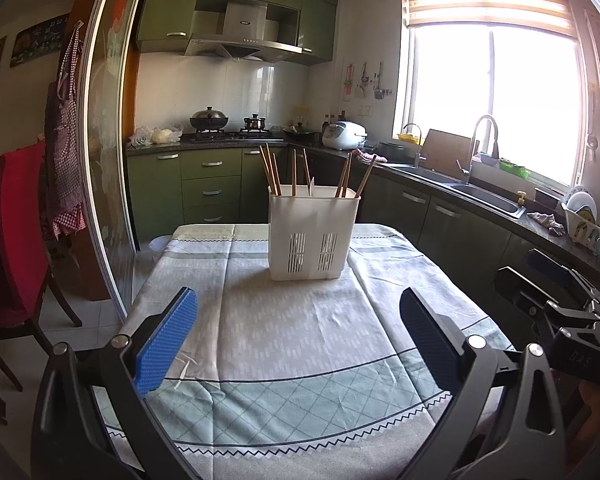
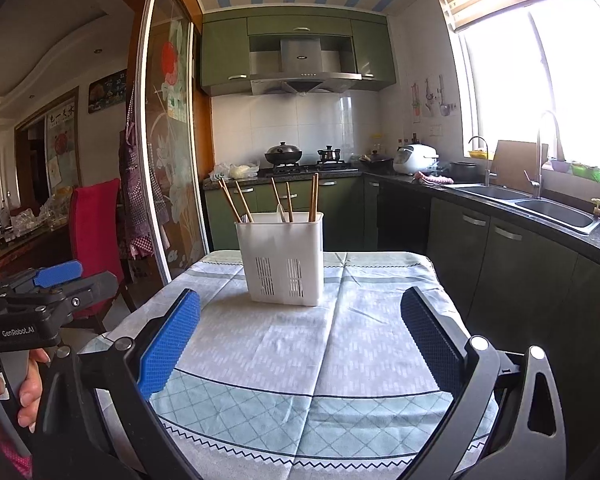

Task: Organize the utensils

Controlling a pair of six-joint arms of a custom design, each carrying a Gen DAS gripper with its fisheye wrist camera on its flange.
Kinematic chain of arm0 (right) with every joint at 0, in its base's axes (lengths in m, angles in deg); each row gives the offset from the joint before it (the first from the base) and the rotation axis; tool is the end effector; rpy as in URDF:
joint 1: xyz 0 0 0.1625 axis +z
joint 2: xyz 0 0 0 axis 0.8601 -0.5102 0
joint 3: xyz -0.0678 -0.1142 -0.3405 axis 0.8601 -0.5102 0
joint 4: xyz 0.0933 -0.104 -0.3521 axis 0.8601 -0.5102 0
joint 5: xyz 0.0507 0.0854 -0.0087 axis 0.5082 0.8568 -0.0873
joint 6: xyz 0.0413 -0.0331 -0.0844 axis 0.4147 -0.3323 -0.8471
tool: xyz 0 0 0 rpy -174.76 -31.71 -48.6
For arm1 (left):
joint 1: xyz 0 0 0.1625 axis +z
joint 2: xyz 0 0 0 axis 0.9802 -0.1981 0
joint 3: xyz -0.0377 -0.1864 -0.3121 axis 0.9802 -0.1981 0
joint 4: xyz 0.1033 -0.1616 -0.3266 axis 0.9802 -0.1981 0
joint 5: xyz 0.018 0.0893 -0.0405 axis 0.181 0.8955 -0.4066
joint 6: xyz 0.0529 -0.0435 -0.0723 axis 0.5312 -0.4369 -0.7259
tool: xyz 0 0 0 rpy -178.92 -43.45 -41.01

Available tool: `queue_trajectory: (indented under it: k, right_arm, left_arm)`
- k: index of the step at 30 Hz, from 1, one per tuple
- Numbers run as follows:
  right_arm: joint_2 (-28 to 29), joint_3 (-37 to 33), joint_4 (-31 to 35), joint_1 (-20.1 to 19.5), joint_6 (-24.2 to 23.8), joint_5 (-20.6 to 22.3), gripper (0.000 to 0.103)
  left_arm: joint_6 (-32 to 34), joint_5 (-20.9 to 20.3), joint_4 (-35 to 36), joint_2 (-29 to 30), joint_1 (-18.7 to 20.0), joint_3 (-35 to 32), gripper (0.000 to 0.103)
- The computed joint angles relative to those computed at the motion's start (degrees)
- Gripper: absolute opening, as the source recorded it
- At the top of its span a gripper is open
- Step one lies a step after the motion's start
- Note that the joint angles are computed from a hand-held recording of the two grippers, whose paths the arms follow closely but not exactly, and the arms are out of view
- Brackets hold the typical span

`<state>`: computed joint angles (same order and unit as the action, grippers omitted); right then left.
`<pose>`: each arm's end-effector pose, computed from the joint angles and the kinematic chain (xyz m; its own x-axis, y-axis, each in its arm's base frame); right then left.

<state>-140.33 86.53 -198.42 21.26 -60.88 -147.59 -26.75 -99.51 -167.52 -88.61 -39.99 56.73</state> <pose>0.0438 -0.5579 0.4104 -0.7473 -0.0374 0.6634 -0.6478 0.2635 -0.7148 -0.4441 -0.6118 0.1562 -0.7034 0.3569 -0.6147 0.7099 0.3942 -0.5836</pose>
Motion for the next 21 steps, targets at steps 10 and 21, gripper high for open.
queue_trajectory:
  k: [10,21]
  right_arm:
    - [-1.96,2.17,-0.80,0.07,-0.64,-0.45,0.098]
    - [-3.43,3.59,-1.13,0.33,-0.98,-0.09,0.098]
  left_arm:
    - [1.24,1.18,-3.28,-2.16,-1.11,5.34,0.096]
    - [0.19,0.71,-4.34,-4.49,-1.57,8.55,0.096]
